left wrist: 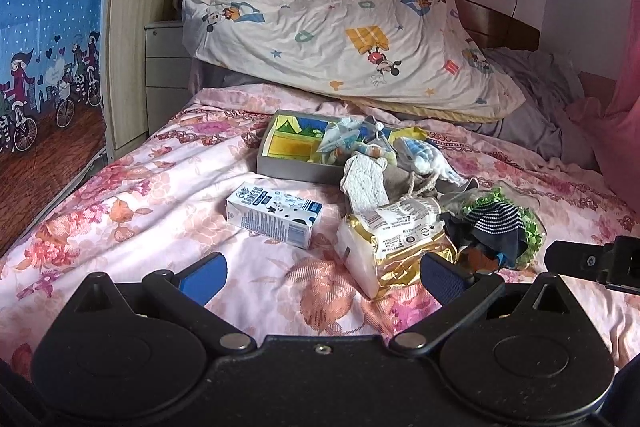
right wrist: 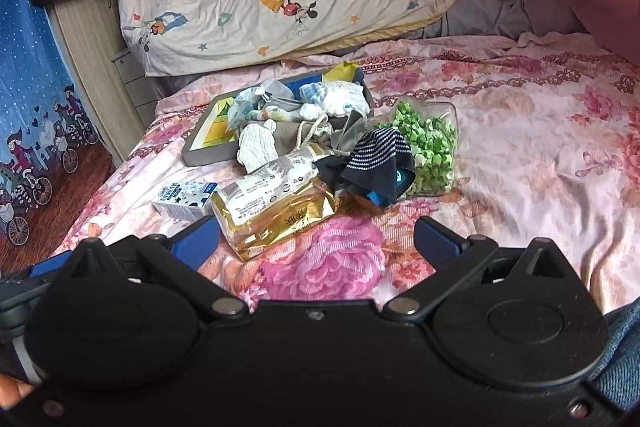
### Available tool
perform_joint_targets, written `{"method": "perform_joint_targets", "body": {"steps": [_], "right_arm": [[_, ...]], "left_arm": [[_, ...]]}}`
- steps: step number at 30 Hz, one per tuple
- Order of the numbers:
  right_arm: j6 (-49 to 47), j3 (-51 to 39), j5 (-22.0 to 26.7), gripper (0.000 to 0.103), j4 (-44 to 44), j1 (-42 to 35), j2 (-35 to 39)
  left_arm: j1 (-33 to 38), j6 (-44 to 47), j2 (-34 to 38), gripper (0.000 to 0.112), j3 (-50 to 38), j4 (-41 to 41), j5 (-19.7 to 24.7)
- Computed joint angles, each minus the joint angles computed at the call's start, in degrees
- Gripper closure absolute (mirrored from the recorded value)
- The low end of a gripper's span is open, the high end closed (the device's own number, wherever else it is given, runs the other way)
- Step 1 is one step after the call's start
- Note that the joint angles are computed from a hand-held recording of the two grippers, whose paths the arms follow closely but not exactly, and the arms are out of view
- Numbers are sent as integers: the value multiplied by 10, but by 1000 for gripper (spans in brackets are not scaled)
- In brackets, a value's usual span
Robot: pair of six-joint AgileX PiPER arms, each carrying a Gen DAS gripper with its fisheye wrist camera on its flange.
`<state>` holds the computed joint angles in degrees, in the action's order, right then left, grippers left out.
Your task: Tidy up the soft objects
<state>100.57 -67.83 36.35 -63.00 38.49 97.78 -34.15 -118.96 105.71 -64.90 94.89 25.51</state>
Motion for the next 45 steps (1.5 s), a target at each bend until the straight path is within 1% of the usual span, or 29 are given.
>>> {"method": "perform_joint_targets", "body": {"steps": [9, 15, 19, 21, 23, 24, 27, 29, 31, 33, 35, 37, 39, 42, 45], "right_arm": [[-31, -22, -5, 1, 40, -7, 18], [-34, -23, -22, 1, 54, -18, 24], [-59, -29, -35, 1, 95, -31, 23], [-94, -37, -48, 1, 142, -41, 22], [-156, -40, -71, 1, 205, -61, 20], [-179, -43, -75, 1, 229, -67, 19], [-243, -44, -89, 1, 291, -95, 13], [-268, -44, -99, 1, 311, -115, 9], [-287, -55, -91, 1, 318, -132, 14], [-328, -75, -79, 1, 348, -154, 25], [-393, -97, -85, 1, 411, -185, 41], [-442, -131, -82, 1, 449, -210, 67], [-490, -184, -60, 1, 471, -228, 103], [-580, -266, -29, 1, 509, -249, 157], [-675, -363, 15, 1, 538, -265, 217]], "left_arm": [[1, 55, 9, 10, -10, -51, -4], [1, 137, 24, 10, -37, -112, -14], [7, 246, 38, 10, -76, -204, -26], [11, 312, 50, 10, -101, -258, -34], [15, 381, 68, 10, -133, -322, -38], [17, 421, 81, 10, -155, -357, -37], [19, 515, 120, 10, -217, -438, -38], [21, 572, 148, 10, -256, -493, -47], [26, 637, 175, 10, -290, -557, -72], [27, 693, 201, 10, -323, -611, -82], [27, 757, 226, 10, -353, -663, -95], [24, 827, 252, 10, -387, -708, -104], [25, 915, 273, 10, -412, -775, -114], [30, 1076, 312, 10, -465, -918, -112], [33, 1171, 354, 10, -525, -1008, -97]]}}
